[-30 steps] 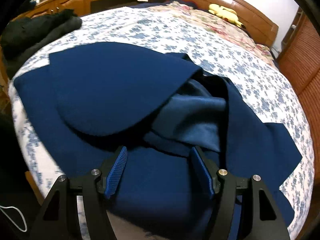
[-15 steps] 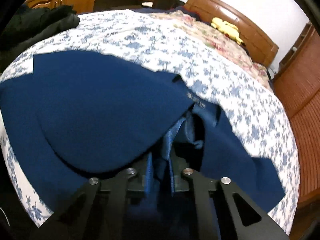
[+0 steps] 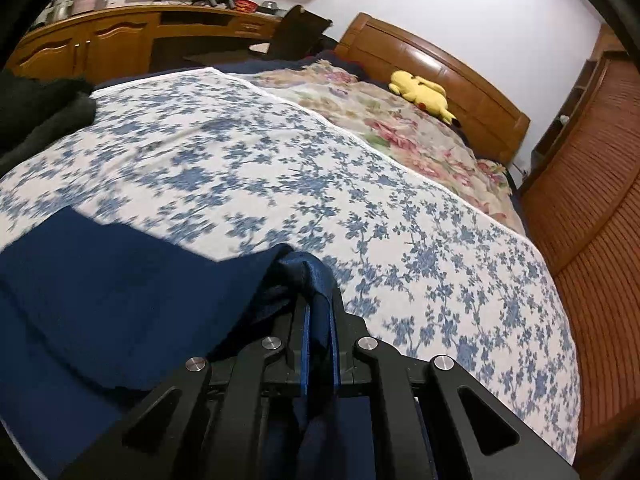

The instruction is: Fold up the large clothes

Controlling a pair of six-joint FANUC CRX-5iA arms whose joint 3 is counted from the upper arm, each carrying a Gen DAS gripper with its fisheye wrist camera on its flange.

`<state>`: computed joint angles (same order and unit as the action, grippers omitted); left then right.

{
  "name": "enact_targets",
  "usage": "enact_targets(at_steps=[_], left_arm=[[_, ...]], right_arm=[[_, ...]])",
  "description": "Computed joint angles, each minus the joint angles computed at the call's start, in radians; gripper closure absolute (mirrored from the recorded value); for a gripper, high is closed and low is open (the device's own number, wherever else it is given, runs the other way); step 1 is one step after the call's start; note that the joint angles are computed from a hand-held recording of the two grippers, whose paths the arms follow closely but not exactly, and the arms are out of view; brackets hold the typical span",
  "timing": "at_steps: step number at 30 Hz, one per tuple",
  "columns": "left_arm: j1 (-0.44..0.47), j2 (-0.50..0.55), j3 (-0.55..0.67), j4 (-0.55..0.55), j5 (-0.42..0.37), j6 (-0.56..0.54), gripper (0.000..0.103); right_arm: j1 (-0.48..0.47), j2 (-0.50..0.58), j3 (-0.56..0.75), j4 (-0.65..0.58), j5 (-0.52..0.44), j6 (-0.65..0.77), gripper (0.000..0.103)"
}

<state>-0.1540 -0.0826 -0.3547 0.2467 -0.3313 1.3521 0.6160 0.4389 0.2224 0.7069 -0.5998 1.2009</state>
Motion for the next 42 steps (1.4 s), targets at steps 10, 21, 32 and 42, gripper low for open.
enact_targets(at_steps=[10, 21, 32, 42], left_arm=[[-0.015, 0.038, 0.051, -0.057, -0.033, 0.051, 0.029], [-0.005, 0.025, 0.051, -0.078, -0.032, 0.085, 0.029], [0.035, -0.009, 0.040, -0.134, -0.039, 0.158, 0.029], [0.078, -0.041, 0.001, -0.116, -0.034, 0.163, 0.029]], right_arm=[[-0.020, 0.191, 0.324, -0.180, -0.185, 0.116, 0.068], [-0.030, 0.072, 0.223, -0.312, -0.095, 0.166, 0.047], [0.021, -0.117, 0.017, -0.551, -0.019, 0.455, 0.039], [0.054, -0.041, 0.128, -0.772, -0.229, 0.766, 0.039]])
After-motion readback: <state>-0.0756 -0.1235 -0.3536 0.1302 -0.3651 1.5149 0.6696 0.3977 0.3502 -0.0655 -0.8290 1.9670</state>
